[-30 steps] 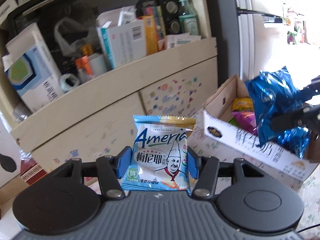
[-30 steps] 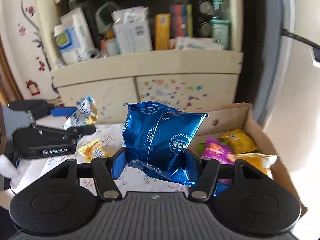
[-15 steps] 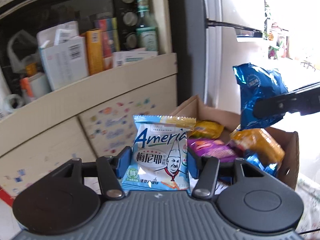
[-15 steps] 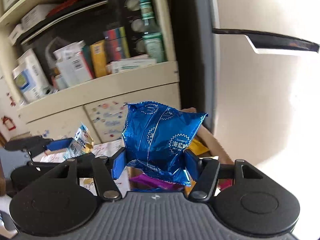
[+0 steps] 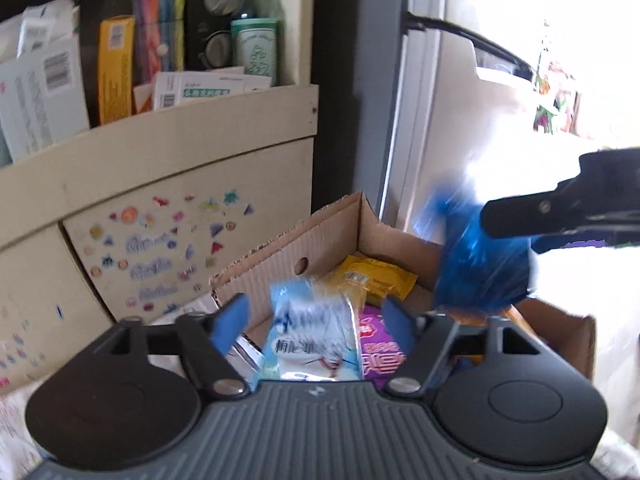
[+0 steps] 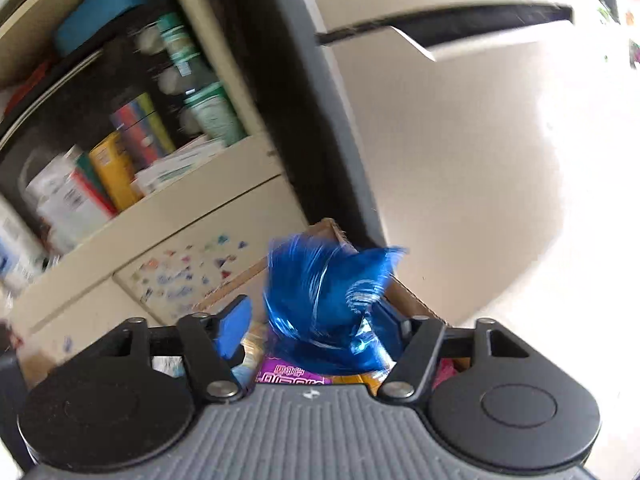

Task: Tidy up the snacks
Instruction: 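Carry the America and blue foil packets into the box and release both, then withdraw both grippers back over the yellow and light-blue packets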

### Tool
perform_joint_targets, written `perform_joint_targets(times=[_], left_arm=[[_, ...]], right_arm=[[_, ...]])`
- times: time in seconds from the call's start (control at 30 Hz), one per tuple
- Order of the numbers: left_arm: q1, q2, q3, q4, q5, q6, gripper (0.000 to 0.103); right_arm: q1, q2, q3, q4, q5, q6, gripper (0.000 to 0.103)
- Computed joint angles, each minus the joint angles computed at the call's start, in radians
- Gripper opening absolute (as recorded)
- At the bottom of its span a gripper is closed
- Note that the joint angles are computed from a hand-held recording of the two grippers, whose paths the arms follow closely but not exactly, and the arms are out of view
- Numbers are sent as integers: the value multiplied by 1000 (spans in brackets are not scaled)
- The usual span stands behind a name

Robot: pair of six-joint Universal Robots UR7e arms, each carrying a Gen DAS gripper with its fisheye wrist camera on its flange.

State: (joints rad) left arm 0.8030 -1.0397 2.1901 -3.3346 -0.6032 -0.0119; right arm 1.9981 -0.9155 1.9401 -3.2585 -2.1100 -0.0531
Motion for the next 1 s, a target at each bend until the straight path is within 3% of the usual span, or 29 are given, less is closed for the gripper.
perform_joint_targets(times=[0.1, 0.3, 0.6, 0.9, 1.0], left_arm=[[-19, -27, 19, 7, 22, 3, 90], [-55, -101, 55, 140, 116, 2, 92], [-80, -338, 150, 586, 212, -303, 93], [-62, -494, 204, 820, 315, -491, 94], [-39, -530, 208, 889, 319, -549, 94]], right_arm=[[-4, -7, 0, 12, 24, 60, 82], [15, -7, -1, 18, 35, 62, 85], [56, 25, -28, 92, 53, -32, 89], [85, 69, -44, 134, 93, -84, 92], [91, 86, -52, 152, 103, -90, 92]])
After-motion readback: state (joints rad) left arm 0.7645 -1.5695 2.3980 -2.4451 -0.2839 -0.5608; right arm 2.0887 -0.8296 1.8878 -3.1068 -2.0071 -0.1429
